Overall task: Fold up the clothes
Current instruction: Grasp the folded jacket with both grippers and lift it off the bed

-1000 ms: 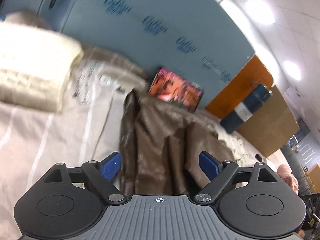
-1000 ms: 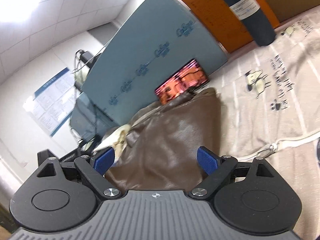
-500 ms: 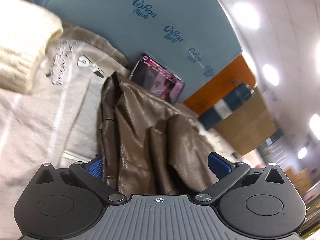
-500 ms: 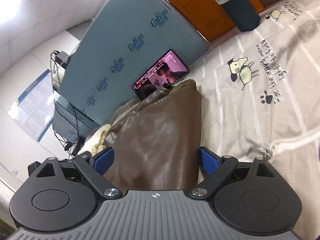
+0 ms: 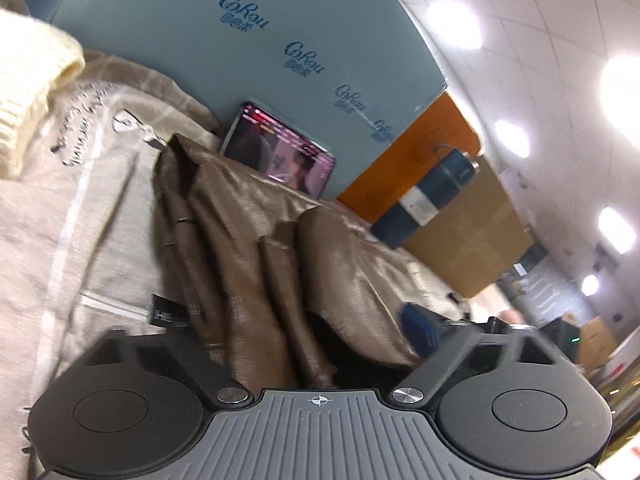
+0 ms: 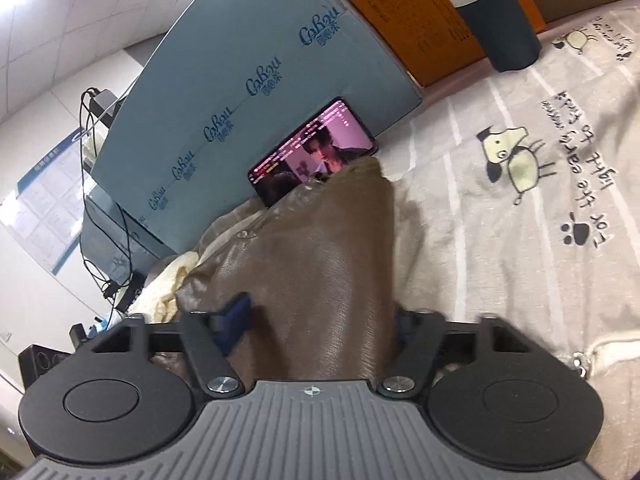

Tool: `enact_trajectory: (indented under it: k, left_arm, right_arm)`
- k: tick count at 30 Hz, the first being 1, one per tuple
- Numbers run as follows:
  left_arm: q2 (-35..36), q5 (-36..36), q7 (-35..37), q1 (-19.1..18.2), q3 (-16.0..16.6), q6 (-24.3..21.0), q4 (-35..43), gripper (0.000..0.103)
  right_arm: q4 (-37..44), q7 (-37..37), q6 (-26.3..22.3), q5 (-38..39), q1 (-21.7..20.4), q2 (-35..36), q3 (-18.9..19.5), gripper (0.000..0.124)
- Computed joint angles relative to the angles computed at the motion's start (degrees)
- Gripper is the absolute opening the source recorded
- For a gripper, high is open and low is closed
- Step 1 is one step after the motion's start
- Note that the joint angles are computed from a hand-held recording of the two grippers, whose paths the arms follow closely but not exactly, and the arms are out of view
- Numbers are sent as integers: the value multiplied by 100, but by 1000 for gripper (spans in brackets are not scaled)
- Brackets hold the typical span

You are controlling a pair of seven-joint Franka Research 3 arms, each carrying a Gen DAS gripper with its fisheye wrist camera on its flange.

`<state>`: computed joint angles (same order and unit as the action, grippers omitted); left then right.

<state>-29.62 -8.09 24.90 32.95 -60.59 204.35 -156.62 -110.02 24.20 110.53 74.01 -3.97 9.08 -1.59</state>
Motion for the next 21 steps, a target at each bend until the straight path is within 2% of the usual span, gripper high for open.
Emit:
enact_trajectory:
  k: [1,3,4,8,15,21]
  left_arm:
    - [-32,-12,13,48,-52,-41,2,41]
    - [-122,9,-2,174,-173,-69,0,34]
    - [-209,26,-14,267,-265,-29,-1,31]
    - [-542,123,-130,538,-513,186,-16,26]
    - [-712,363,-224,652,-624,414,211,26]
    - [-486,706,-63,1188,-1092,512,928,26]
  right_arm:
    - [-27,-24,42,40,-3,-8,-1,43]
    - [-91,-127,84,153,-16,-36,-4,26]
    - [-128,-254,40,252,-36,-64,-7,22]
    - [-295,-565,-103,538,-60,-243,-53,15]
    - [-314,-407,-802,794,-300,-412,-307,15]
    - [-386,-534,-1166,1147,-631,-511,-576,15]
